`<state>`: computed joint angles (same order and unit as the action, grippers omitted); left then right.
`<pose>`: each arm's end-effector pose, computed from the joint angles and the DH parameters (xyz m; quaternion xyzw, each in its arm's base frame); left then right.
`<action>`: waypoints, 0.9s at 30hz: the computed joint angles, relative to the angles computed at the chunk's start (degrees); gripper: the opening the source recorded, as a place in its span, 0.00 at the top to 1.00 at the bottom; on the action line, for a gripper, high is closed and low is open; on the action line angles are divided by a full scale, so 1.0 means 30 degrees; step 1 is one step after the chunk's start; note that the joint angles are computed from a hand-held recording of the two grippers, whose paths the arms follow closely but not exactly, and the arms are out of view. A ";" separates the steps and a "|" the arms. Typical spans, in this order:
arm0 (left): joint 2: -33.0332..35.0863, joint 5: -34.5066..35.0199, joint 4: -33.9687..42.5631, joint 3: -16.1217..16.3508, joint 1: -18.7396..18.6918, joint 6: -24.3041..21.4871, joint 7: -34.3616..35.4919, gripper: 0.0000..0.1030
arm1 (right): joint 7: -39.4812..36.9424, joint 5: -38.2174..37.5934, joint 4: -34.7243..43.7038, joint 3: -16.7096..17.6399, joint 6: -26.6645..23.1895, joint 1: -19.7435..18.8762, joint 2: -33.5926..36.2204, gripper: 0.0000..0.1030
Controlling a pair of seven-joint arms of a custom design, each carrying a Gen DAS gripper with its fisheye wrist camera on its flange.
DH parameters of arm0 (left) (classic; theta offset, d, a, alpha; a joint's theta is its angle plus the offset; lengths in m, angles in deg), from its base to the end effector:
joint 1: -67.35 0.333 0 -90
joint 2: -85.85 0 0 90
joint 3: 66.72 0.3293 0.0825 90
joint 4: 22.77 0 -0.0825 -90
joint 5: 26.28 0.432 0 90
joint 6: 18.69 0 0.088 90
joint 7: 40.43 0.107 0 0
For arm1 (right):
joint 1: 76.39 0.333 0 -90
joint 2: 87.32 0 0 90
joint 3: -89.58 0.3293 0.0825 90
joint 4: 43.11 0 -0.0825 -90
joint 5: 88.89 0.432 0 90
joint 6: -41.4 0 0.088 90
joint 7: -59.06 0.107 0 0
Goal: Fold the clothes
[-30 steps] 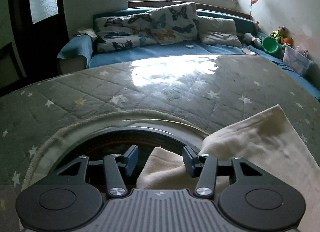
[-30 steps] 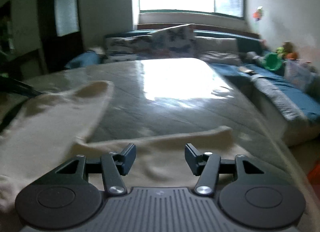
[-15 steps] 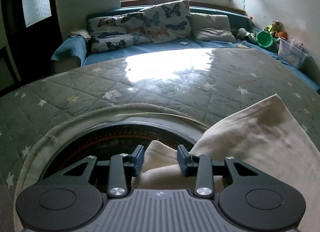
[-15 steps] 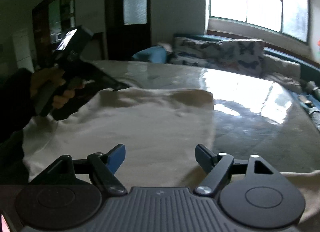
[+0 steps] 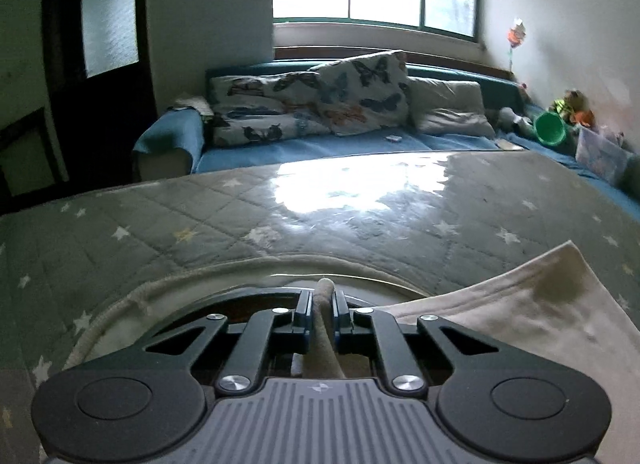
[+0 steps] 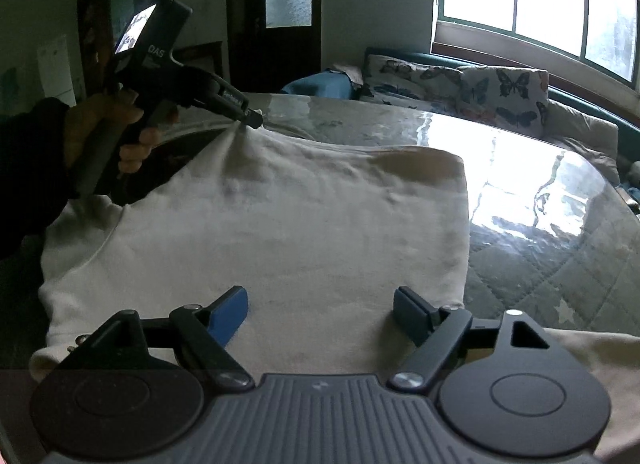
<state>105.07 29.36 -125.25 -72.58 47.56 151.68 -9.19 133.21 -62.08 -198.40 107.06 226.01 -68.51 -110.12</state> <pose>0.6277 -0.3563 0.4329 -0.5328 0.7189 -0.3583 0.2663 0.4294 0.1564 0.4306 -0.7168 0.5464 -0.2588 0.3473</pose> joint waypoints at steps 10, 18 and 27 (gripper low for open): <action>-0.0606 -0.0725 -0.0211 0.0145 -0.0327 -0.1326 -0.0493 0.61 | -0.0226 0.0100 -0.0067 -0.0536 -0.0152 0.0470 -0.0139 0.18; -0.1381 -0.4099 -0.1944 -0.2319 0.1226 0.0574 0.4277 0.74 | 0.0002 -0.0023 -0.0084 0.0000 -0.0123 0.0193 -0.0317 0.18; -0.0112 -0.3398 -0.0546 -0.1122 -0.0535 -0.0637 0.4792 0.73 | 0.0280 -0.0291 -0.0071 -0.0012 -0.0306 0.0230 -0.0231 0.18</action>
